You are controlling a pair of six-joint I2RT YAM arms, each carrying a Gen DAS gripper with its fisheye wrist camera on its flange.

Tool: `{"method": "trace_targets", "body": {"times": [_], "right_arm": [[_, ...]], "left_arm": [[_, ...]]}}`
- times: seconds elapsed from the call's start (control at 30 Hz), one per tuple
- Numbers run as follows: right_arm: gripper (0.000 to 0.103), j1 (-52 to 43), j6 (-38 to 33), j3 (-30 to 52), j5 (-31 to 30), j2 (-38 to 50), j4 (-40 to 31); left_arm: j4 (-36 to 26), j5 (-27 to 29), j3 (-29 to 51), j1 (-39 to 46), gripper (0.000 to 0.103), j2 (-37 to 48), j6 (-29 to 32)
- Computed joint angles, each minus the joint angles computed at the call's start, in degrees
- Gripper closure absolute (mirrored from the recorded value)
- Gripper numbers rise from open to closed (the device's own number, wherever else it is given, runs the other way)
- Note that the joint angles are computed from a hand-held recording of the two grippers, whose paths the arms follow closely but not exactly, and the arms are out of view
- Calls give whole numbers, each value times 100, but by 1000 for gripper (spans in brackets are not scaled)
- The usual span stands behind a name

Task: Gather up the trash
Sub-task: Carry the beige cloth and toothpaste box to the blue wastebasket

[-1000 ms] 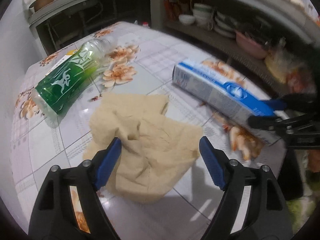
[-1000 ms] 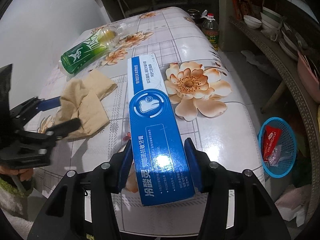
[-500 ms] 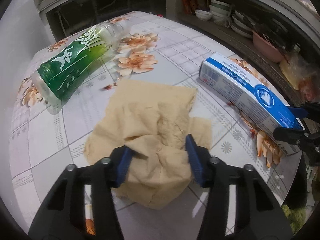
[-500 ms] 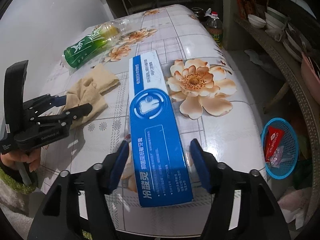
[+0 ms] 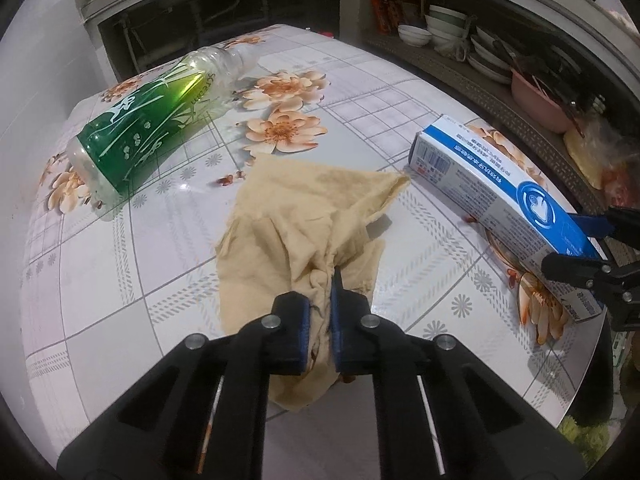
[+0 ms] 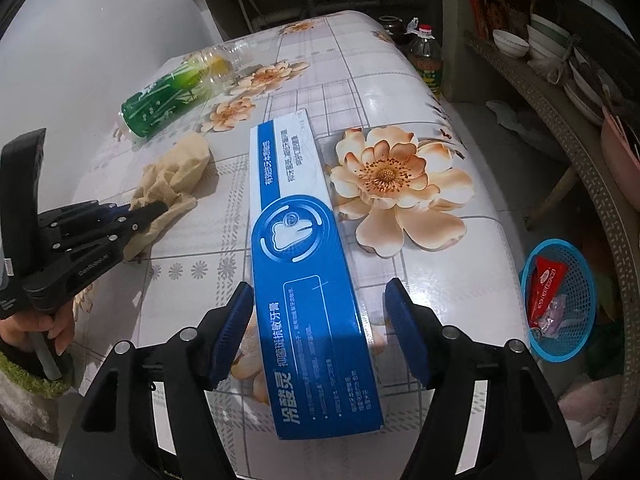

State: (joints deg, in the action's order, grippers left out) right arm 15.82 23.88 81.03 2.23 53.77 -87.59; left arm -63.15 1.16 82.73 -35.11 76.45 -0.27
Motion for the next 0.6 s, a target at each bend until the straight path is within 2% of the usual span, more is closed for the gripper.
{"method": "trace_targets", "body": {"times": [0.2,0.33,0.6], "right_arm": [[38,267,86,1,262,129,8],[52,515,214,-33,476,209,1],[55,522,267,-21,426,13,53]], "left_arm": [[37,19,-13,69,97,-41,-63],[45,24,52,110,97,-97,-104],[-38,-13,252,41,98,-143,-229]]}}
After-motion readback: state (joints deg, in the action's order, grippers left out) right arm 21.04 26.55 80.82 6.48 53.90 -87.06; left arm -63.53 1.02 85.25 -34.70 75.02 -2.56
